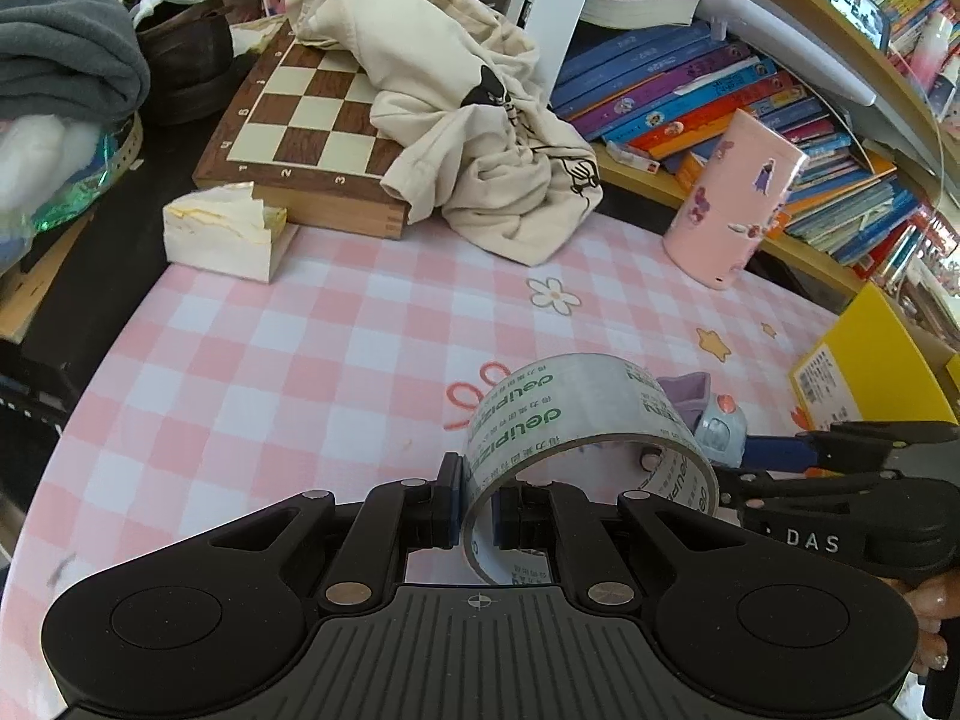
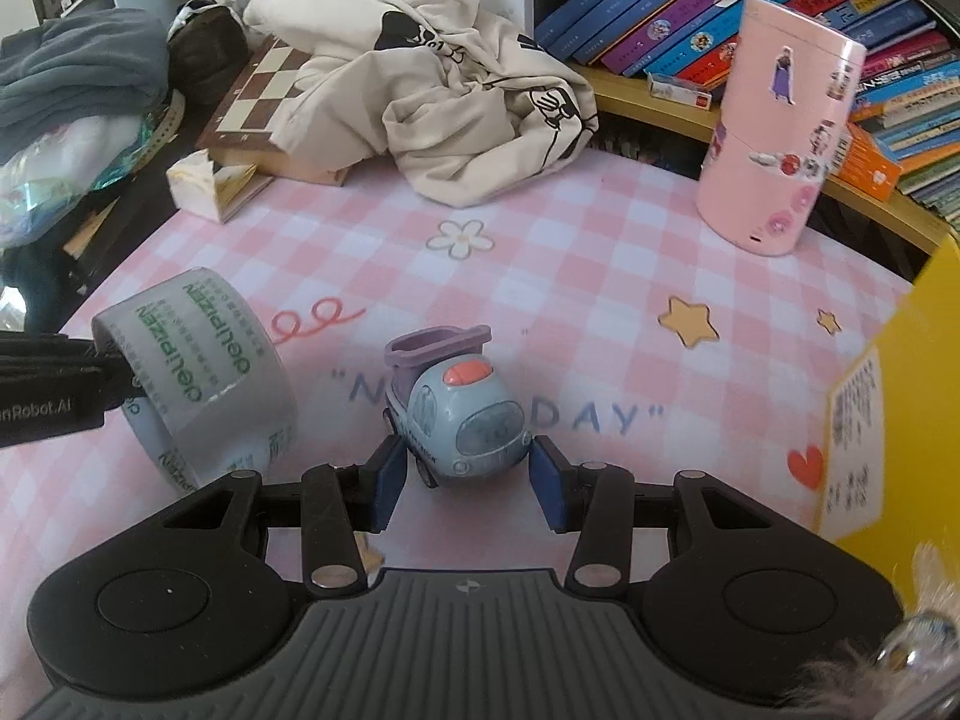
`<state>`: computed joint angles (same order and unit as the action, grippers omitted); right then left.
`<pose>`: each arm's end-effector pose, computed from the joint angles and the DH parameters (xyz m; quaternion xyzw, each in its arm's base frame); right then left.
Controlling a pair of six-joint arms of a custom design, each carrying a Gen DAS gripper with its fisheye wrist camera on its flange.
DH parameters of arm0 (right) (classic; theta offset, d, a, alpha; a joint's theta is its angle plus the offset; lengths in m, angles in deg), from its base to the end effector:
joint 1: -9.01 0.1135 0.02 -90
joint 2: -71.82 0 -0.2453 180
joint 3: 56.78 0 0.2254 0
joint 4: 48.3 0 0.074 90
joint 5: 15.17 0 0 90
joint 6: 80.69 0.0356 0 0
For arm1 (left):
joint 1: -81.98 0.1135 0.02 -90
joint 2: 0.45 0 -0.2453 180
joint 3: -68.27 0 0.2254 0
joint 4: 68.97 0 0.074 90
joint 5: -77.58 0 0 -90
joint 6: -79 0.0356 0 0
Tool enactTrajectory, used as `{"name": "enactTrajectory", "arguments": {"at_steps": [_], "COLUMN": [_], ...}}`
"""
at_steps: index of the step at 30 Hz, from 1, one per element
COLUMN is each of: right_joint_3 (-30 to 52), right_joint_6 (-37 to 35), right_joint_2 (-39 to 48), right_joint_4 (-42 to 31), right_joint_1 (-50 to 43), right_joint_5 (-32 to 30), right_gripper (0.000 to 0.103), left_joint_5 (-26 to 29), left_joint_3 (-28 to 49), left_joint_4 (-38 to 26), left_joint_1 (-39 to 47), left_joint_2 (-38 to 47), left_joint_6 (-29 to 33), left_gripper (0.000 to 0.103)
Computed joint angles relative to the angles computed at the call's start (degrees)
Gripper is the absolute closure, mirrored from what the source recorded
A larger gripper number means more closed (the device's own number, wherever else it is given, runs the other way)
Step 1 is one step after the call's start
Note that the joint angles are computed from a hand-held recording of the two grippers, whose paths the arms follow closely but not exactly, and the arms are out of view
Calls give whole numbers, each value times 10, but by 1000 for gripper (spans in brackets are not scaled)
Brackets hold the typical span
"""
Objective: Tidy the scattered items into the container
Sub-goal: 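Lift and carry the tape roll and toy car in both tools toward the yellow box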
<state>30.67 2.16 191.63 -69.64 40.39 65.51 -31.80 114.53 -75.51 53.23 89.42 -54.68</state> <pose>0.3359 0.2116 0.1177 -0.3364 0.8857 0.1406 0.2874 0.2263 -0.1107 0.1207 -0.1773 0.9114 -0.0708 0.3645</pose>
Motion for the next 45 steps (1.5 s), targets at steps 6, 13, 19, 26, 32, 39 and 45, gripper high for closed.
{"name": "enactTrajectory", "arguments": {"at_steps": [6,13,19,26,32,39,45], "right_joint_3": [-79,-164,-231,-310,-355,-395,-430], "right_joint_6": [-6,-12,-15,-7,-2,2,18], "right_joint_2": [-60,-143,-215,-289,-355,-444,-528], "right_joint_4": [15,19,16,18,-11,-55,-93], "right_joint_1": [-1,-9,-12,-12,-29,-38,-44], "right_joint_5": [-3,-21,-25,-14,-22,-30,-24], "right_gripper": [61,62,65,65,65,65,65], "left_joint_5": [-29,-73,-125,-175,-209,-222,-230], "left_joint_3": [-31,-60,-63,-67,-56,-45,-34], "left_joint_4": [-34,-98,-169,-235,-284,-293,-277], "left_joint_1": [-45,-118,-199,-289,-356,-418,-454], "left_joint_2": [-60,-148,-203,-237,-250,-244,-229], "left_joint_6": [-39,-108,-170,-258,-315,-351,-351], "left_gripper": [95,95,95,95,95,95,95]}}
